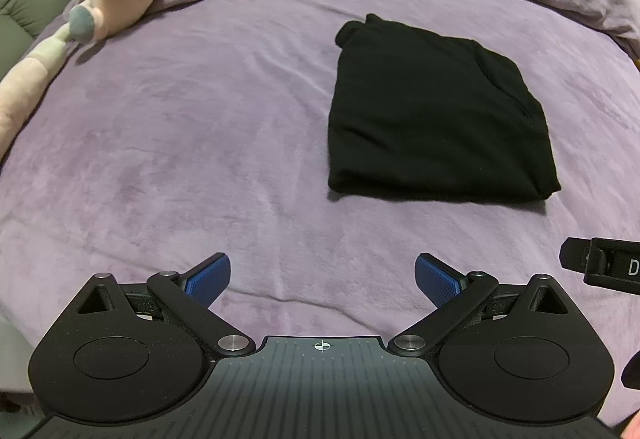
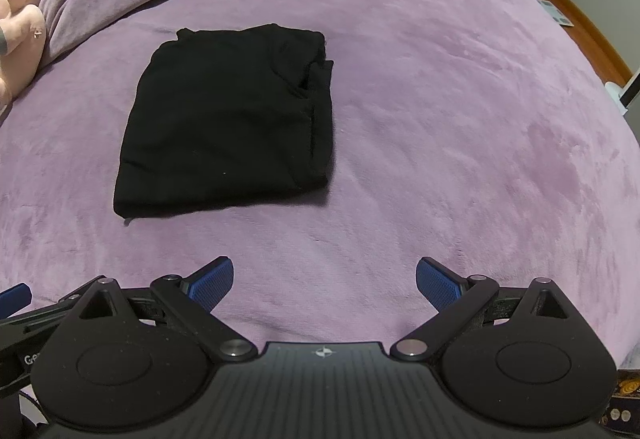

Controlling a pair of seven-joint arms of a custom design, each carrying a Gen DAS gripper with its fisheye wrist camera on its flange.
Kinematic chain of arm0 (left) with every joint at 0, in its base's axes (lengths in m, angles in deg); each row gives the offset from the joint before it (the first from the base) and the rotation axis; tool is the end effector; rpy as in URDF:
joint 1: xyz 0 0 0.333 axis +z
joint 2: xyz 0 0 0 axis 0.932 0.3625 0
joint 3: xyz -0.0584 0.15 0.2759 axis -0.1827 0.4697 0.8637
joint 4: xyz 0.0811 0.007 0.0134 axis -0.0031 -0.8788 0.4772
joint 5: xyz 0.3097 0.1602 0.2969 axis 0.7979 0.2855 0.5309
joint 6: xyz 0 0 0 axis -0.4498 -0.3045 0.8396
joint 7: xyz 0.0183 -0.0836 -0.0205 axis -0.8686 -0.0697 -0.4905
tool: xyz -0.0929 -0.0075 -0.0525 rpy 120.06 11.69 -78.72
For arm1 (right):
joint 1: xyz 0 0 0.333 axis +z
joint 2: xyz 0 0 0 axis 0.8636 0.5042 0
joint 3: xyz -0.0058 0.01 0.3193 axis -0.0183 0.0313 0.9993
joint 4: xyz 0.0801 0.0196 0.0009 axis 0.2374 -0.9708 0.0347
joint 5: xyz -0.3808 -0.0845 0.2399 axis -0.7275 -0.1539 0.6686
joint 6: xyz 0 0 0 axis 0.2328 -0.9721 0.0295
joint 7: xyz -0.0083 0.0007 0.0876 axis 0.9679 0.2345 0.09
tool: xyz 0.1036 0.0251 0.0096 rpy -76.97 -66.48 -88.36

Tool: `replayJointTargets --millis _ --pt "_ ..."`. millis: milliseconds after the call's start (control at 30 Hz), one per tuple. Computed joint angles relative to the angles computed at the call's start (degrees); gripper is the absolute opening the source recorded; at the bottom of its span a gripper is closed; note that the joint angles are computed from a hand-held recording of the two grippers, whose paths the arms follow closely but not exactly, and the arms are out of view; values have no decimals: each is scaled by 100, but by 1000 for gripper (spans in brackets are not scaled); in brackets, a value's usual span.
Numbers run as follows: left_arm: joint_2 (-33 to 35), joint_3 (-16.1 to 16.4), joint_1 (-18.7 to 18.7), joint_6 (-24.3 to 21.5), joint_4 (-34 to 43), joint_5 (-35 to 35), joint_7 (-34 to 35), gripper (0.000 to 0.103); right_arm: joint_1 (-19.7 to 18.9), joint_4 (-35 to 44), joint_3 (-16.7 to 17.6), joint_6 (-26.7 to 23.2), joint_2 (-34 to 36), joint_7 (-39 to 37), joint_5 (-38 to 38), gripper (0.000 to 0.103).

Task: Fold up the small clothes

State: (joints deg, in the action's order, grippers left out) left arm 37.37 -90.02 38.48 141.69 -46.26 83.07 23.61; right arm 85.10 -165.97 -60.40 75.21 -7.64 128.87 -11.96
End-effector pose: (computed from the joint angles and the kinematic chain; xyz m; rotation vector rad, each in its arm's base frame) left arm 0.4561 -0.4915 0.4315 -1.8389 1.9592 -0.4118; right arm 0.4663 0.3648 0.5097 -1.6572 2.3487 -0.3014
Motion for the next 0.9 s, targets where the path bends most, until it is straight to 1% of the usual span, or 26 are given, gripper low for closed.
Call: replayJointTargets --millis 900 --pt "-15 -9 1 47 -15 -82 21 102 -6 -27 9 27 -33 67 24 98"
